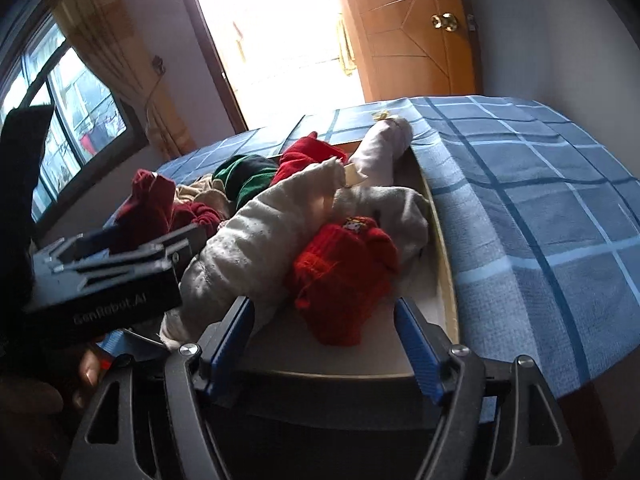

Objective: Take underwear out of drawer

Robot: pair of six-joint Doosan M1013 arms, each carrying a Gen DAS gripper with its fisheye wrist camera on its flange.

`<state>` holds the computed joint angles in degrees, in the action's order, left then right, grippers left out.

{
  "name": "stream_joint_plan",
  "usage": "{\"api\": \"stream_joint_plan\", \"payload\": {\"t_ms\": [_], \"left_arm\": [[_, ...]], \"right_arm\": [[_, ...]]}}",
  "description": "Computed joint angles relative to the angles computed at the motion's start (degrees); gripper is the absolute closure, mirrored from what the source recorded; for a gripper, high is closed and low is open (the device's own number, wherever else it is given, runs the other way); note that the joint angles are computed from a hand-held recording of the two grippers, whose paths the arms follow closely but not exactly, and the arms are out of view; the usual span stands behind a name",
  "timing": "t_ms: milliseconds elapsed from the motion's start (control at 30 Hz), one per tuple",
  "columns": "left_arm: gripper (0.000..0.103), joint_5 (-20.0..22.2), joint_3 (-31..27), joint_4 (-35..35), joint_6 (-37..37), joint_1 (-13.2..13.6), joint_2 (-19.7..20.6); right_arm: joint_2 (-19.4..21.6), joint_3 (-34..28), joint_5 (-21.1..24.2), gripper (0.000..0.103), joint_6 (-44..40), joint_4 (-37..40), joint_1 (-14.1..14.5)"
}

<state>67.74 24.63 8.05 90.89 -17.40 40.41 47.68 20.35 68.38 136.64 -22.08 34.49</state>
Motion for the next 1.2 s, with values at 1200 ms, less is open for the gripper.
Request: {"api": "stream_joint_plan", "payload": {"t_ms": [1200], "left_arm": [[0.001,-23.8,36.6,0.8,-8.7,2.0,-18.1]], "right_arm": [[-12.0,26.2,-18.7,0.026,18.5,-15.0,4.3]]}}
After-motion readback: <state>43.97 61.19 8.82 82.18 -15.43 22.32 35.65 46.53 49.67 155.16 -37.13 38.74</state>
